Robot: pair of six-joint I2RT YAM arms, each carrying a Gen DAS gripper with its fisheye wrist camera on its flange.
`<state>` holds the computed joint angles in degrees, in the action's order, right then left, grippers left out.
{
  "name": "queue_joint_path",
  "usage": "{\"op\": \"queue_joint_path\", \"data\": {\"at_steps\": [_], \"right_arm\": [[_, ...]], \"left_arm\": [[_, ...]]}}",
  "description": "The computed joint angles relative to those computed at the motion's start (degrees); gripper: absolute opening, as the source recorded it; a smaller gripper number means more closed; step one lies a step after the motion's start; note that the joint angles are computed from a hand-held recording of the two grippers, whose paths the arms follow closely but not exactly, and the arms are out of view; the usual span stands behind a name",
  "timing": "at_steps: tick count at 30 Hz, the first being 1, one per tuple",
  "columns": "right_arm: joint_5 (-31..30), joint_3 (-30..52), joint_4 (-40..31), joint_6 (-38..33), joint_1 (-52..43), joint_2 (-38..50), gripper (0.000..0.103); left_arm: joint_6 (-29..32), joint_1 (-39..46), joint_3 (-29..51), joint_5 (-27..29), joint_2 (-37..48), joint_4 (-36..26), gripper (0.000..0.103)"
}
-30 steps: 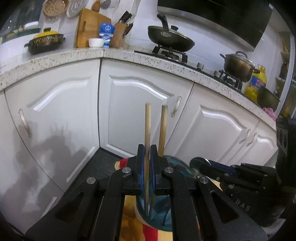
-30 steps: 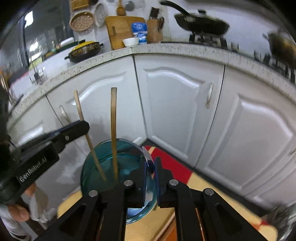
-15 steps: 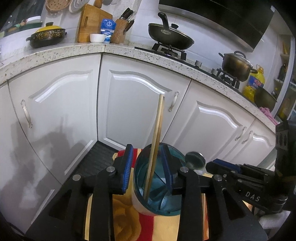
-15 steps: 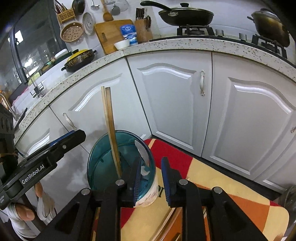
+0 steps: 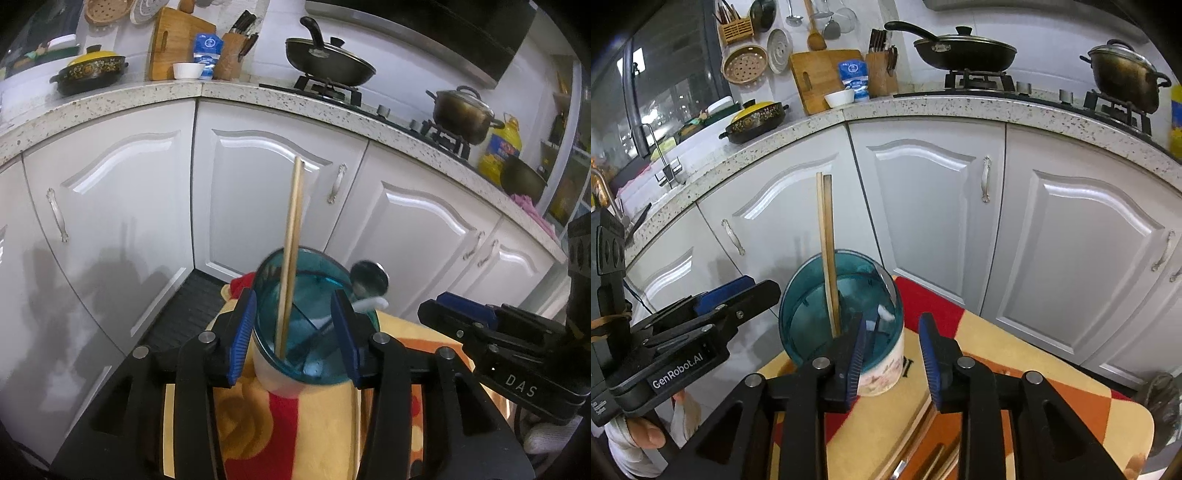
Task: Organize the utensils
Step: 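Move both tools back over the cloth, the left tool toward the metal fork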
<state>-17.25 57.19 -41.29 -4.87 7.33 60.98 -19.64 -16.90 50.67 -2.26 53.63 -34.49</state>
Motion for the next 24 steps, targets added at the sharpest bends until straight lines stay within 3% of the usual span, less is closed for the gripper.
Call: {"op": "queue_joint_path", "data": {"at_steps": [4, 8, 24], "right_arm": [[-0.2, -1.5, -1.4, -0.2, -1.3, -2.5, 0.029], [-1.3, -3.2, -3.3, -0.7, -3.8, -5.5, 0.029], [-6.0, -6.6, -11.2, -8.0, -15.3, -12.7, 0.034]], "left_arm": [[-0.8, -3.1, -0.5, -2.2, -1.2, -1.4, 0.042], [-2.1, -6.4, -1.2, -3.9, -2.6, -2.6, 0.05], [-6.4, -18.7, -2.4, -10.1, -3.0, -5.2, 0.055]]}}
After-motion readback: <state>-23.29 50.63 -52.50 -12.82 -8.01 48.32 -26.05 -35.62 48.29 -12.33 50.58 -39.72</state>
